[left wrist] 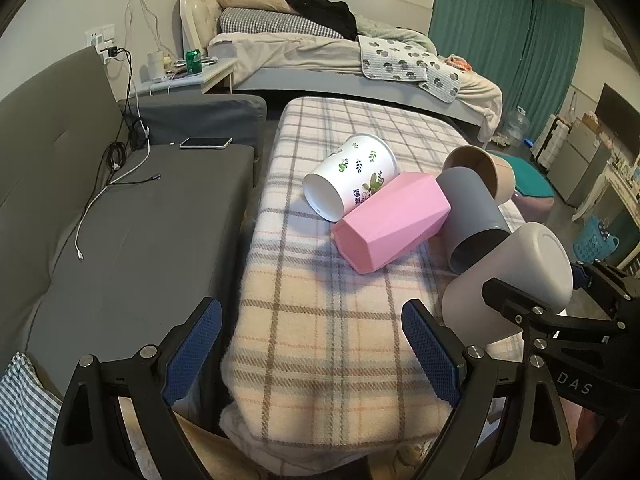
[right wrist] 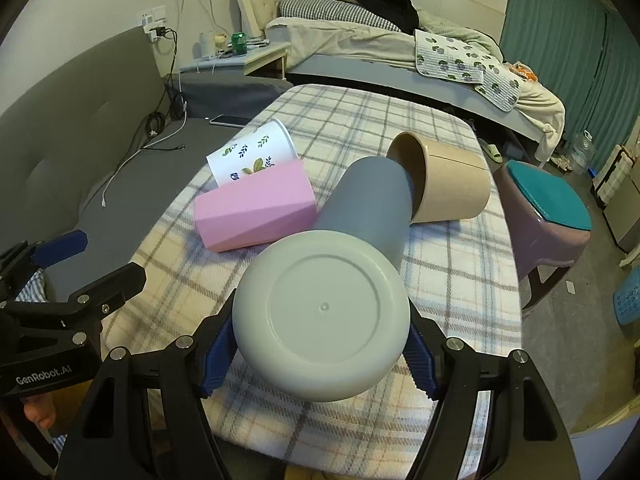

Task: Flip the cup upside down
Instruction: 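Rotate the white cup with the right tool so its base faces up, then lower the white cup rim-down onto the table and open the right tool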

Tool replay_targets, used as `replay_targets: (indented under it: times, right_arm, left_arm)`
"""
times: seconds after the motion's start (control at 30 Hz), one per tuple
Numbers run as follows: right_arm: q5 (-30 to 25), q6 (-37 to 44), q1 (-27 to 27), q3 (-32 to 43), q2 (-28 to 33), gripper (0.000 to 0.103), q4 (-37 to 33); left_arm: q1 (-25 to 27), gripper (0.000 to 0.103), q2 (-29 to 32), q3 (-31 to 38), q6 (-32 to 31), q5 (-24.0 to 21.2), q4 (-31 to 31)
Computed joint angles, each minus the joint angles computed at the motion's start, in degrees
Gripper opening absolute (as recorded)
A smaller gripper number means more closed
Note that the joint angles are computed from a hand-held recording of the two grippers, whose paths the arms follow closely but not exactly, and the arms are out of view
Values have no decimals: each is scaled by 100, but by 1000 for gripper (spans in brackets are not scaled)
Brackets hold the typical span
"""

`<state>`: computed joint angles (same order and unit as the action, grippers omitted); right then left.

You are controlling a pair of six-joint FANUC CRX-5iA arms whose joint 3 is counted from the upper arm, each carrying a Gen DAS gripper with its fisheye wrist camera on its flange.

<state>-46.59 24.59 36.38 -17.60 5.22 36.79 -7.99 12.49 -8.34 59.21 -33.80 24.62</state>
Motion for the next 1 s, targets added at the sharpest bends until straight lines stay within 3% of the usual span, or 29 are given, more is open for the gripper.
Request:
replay_targets:
  times: [0.57,0.63,0.87,1.0]
  right_arm:
    - [-66,104,-19,114,77,72,-71]
    - [13,-33,-26,43,13,75,-22]
    - [285,-1052,43,-523,-576,81,969]
    - [399,-1707,94,-953,-1099,87,1688]
  left_arm:
    - [-2,94,-45,-69,-47,54,70]
    - [-18,94,-97,-118,-106,117,122]
    - [-40,94,-424,-391,-333,305,413]
    - [-84,94,-769,-818,-984,563,1162]
